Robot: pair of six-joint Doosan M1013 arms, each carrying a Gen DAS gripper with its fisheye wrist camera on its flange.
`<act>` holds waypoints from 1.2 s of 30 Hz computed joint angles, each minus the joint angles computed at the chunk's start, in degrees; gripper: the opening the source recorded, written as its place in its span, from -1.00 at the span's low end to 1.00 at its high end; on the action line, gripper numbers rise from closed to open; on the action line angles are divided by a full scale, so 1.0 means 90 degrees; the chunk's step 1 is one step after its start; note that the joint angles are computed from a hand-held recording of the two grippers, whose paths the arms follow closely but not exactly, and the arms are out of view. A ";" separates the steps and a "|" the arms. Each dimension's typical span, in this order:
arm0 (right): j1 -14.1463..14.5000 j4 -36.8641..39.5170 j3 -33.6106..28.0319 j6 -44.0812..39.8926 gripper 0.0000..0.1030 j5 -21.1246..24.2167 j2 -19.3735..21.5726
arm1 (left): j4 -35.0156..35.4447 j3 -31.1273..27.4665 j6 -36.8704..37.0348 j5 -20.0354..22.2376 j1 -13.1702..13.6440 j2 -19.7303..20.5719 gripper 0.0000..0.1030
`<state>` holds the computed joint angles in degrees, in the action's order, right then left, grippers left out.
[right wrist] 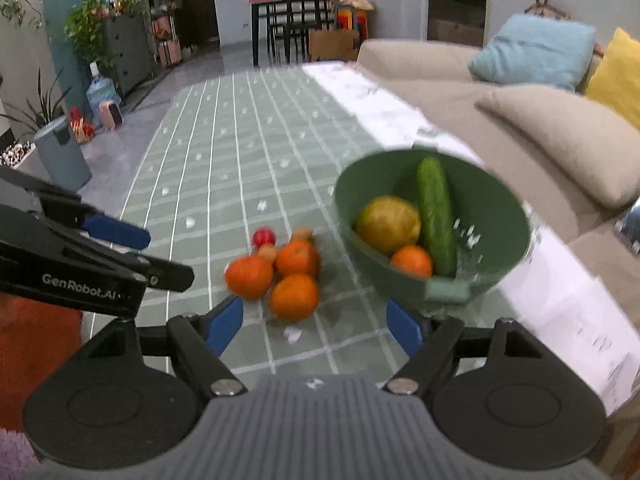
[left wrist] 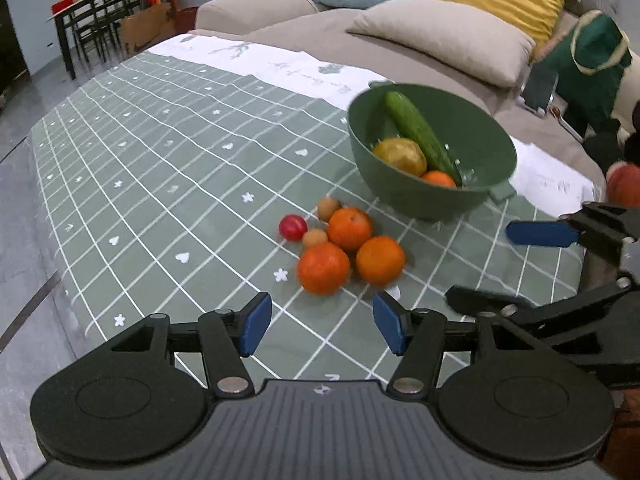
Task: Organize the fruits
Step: 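Grasp an orange with the left tool while the right tool grasps another orange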
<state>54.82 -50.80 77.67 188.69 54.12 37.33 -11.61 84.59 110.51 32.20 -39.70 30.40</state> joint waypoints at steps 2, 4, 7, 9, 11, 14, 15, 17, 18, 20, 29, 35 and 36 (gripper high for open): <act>-0.0028 0.0212 -0.0036 -0.0194 0.40 -0.0126 0.0057 | 0.0011 0.0028 -0.0062 0.0010 0.0005 0.0029 0.35; -0.0040 0.0358 -0.0062 -0.0370 0.17 -0.0175 0.0114 | 0.0005 0.0018 -0.0126 0.0050 0.0016 0.0077 0.30; -0.0101 0.0572 -0.0048 -0.0423 0.04 -0.0371 0.0151 | -0.0090 0.0001 -0.0090 0.0080 0.0033 0.0134 0.29; -0.0146 0.0612 -0.0035 -0.0383 0.03 -0.0445 0.0166 | -0.0107 -0.0007 -0.0084 0.0051 0.0032 0.0161 0.29; -0.0185 0.0622 -0.0037 -0.0369 0.02 -0.0490 0.0187 | -0.0128 -0.0033 -0.0077 0.0007 0.0026 0.0200 0.23; -0.0256 0.0666 -0.0056 -0.0398 -0.03 -0.0571 0.0219 | -0.0249 -0.0121 -0.0019 -0.0040 0.0043 0.0282 0.14; -0.0279 0.0655 -0.0070 -0.0398 -0.03 -0.0574 0.0238 | -0.0322 -0.0164 -0.0062 -0.0033 0.0061 0.0318 0.15; -0.0327 0.0664 -0.0099 -0.0445 -0.03 -0.0632 0.0284 | -0.0439 -0.0292 -0.0266 0.0089 0.0104 0.0409 0.16; -0.0348 0.0674 -0.0125 -0.0540 -0.03 -0.0631 0.0313 | -0.0367 -0.0360 -0.0452 0.0160 0.0111 0.0453 0.16; -0.0371 0.0757 -0.0250 -0.0952 -0.02 -0.0498 0.0396 | -0.0284 -0.0424 -0.0574 0.0189 0.0114 0.0499 0.18; -0.0482 0.0710 -0.0361 -0.1519 0.01 -0.0618 0.0544 | -0.0439 -0.0768 -0.0491 0.0555 0.0090 0.0755 0.20; -0.0576 0.0712 -0.0272 -0.1719 -0.05 -0.1090 0.0556 | -0.0439 -0.0997 -0.0548 0.0825 0.0076 0.0911 0.20; -0.0588 0.0736 -0.0266 -0.1754 -0.19 -0.1161 0.0556 | -0.0434 -0.1012 -0.0531 0.0834 0.0070 0.0923 0.20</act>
